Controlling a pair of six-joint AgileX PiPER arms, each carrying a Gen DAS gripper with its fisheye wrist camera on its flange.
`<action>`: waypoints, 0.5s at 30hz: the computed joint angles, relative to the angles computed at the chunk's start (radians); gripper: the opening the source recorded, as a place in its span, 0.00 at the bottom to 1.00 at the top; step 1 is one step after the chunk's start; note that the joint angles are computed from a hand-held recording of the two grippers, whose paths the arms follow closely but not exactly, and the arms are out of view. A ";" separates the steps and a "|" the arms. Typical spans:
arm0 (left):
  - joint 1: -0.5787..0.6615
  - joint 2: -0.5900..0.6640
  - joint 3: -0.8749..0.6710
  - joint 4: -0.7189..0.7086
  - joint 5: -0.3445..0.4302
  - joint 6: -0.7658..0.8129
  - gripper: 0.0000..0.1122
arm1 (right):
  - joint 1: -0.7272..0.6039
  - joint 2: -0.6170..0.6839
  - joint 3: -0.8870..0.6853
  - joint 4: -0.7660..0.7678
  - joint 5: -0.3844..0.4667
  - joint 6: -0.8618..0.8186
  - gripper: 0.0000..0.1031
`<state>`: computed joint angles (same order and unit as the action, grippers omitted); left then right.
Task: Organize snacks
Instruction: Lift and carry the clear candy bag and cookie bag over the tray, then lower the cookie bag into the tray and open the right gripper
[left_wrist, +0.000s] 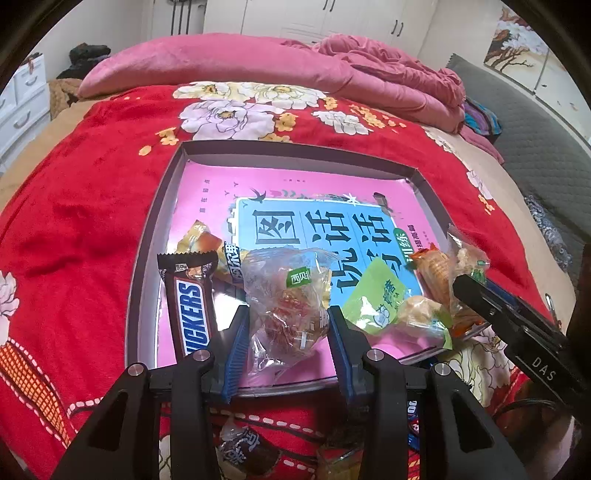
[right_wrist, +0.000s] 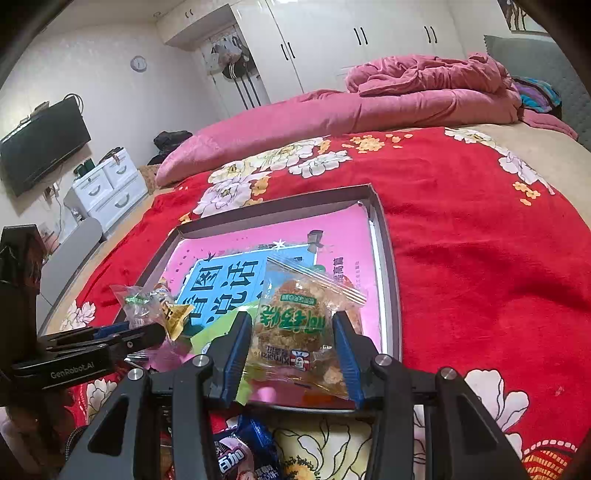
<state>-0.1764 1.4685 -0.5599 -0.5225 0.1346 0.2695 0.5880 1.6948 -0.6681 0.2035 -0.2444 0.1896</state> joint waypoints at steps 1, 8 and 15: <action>0.000 0.001 0.000 -0.003 0.000 0.002 0.38 | 0.001 0.003 -0.002 -0.002 0.000 0.000 0.44; 0.000 0.006 0.001 -0.054 -0.004 0.049 0.38 | 0.005 0.016 -0.010 -0.054 -0.002 0.040 0.44; 0.002 0.007 0.001 -0.055 -0.003 0.053 0.38 | 0.018 0.025 -0.010 -0.106 -0.007 0.080 0.44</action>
